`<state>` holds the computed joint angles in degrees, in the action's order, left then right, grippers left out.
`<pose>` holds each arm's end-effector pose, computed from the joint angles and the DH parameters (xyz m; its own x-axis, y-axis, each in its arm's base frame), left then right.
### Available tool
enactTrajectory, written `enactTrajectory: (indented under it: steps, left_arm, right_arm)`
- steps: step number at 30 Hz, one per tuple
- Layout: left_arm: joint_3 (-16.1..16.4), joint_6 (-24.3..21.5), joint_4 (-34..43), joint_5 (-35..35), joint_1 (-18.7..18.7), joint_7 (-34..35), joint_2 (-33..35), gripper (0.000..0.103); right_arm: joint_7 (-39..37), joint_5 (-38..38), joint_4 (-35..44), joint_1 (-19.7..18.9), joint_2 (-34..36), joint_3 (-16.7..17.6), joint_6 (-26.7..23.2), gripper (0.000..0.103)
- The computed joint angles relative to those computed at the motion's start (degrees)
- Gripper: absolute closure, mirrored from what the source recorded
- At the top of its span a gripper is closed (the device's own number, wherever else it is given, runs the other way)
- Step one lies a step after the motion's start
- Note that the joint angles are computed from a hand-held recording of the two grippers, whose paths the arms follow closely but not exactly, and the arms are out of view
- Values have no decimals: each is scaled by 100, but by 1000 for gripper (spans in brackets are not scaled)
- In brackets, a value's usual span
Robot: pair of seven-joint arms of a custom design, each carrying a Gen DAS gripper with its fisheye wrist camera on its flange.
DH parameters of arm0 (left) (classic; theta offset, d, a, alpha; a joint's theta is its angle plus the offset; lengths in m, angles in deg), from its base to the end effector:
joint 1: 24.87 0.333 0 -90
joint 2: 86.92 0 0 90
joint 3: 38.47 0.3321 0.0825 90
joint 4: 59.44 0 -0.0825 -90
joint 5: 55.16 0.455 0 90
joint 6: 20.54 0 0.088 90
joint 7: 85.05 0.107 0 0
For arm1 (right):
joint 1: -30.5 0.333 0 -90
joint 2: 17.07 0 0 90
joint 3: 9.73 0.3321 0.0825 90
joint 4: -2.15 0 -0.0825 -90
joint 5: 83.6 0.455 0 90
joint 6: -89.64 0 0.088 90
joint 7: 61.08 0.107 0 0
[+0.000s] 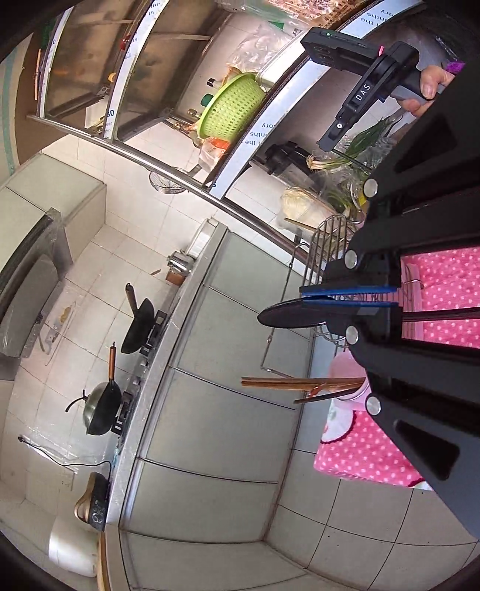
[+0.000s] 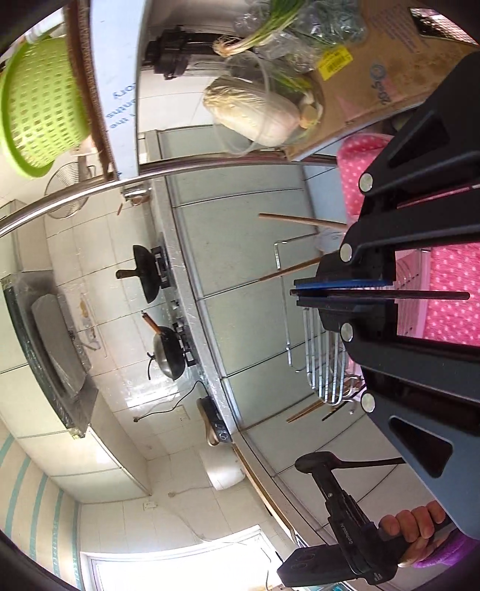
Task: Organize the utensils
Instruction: 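Lift both held utensils and carry them over the pink cup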
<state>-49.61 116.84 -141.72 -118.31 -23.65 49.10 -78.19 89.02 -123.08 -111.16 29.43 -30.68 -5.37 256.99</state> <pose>0.7157 -0.1190 0.7194 -0.5896 -0.6784 0.4383 -0.5221 -0.0940 -0.8477 0.5912 0.0792 0.7053 -0.1923 -0.9398 -0.2824 -0.2829 0.3287 -0.9011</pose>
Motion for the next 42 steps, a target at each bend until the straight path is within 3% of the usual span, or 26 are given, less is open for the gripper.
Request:
enactTrajectory:
  steps: [6,14,25,32,36,42]
  left_arm:
    - [-38,293,57,-285,-8,198,-9,101]
    - [-143,954,210,-867,-61,665,92,101]
    - [-606,2461,876,-1544,-198,1891,738,101]
    - [-1040,3181,1585,-1439,-217,2319,1429,101]
    - [-1429,3509,1884,-1580,-142,2986,1755,101]
    - [-2008,3911,2173,-2573,10,4882,2086,101]
  right_arm:
    - [472,-690,205,-225,16,192,7,99]
    - [1713,-2284,509,-502,52,385,-19,99]
    - [2707,-3711,990,-293,355,58,-145,99]
    - [2895,-3993,1242,-120,663,-225,-135,99]
    - [2844,-3916,1377,-37,883,-377,-51,99]
    - [2749,-3823,1473,80,1112,-536,-25,99]
